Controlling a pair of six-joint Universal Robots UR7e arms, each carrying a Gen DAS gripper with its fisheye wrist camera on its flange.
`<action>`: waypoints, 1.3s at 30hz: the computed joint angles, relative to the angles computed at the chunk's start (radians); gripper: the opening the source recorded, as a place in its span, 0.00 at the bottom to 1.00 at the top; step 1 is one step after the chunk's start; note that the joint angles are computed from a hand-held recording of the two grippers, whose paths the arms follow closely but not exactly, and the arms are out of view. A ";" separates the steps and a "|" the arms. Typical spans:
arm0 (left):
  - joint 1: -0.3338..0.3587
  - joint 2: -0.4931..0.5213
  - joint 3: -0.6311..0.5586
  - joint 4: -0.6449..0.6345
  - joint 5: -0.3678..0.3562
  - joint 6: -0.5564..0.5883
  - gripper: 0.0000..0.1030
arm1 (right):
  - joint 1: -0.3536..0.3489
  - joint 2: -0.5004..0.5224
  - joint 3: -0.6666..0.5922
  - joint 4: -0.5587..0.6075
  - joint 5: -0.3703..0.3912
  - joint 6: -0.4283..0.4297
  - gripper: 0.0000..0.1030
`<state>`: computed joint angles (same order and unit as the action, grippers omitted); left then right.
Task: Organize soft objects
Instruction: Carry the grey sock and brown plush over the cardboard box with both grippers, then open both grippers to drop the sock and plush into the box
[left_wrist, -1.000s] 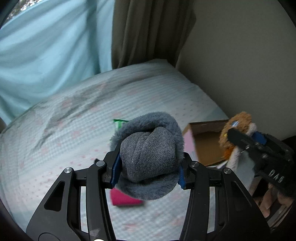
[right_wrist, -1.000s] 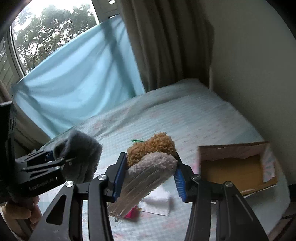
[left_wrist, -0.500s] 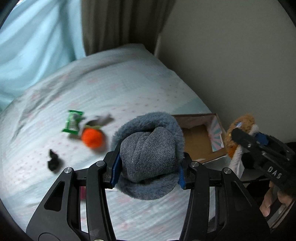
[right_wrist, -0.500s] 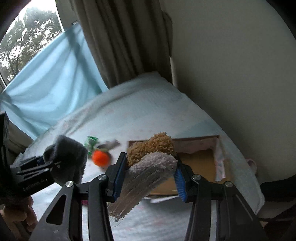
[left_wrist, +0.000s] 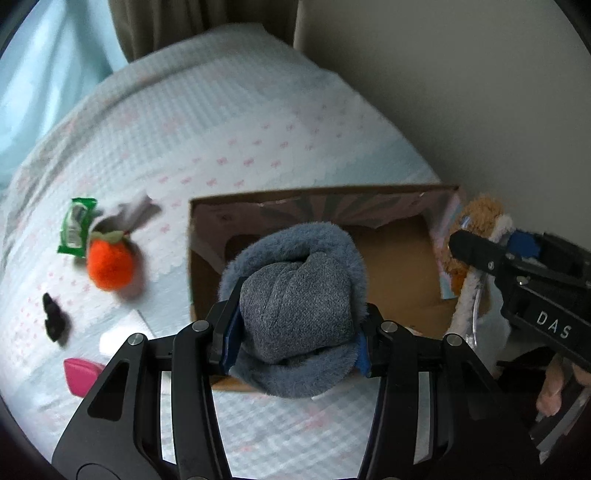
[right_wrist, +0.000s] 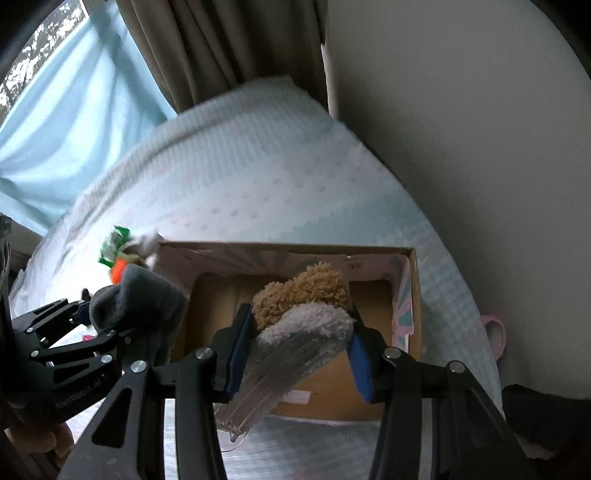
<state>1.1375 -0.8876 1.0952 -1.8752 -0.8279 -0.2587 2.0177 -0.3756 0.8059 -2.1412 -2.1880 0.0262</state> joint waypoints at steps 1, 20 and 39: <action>0.009 0.017 -0.010 0.009 0.000 0.001 0.43 | -0.006 0.010 -0.016 0.016 0.001 -0.002 0.42; 0.033 0.107 -0.046 0.089 0.016 0.099 1.00 | -0.079 0.140 -0.194 0.133 0.027 -0.021 1.00; -0.044 -0.013 0.043 0.039 0.058 0.096 1.00 | -0.021 0.018 -0.044 -0.004 0.009 0.015 1.00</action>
<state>1.0934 -0.9007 1.1380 -1.8366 -0.7695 -0.1628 1.9968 -0.3574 0.7619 -2.1449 -2.1794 0.0415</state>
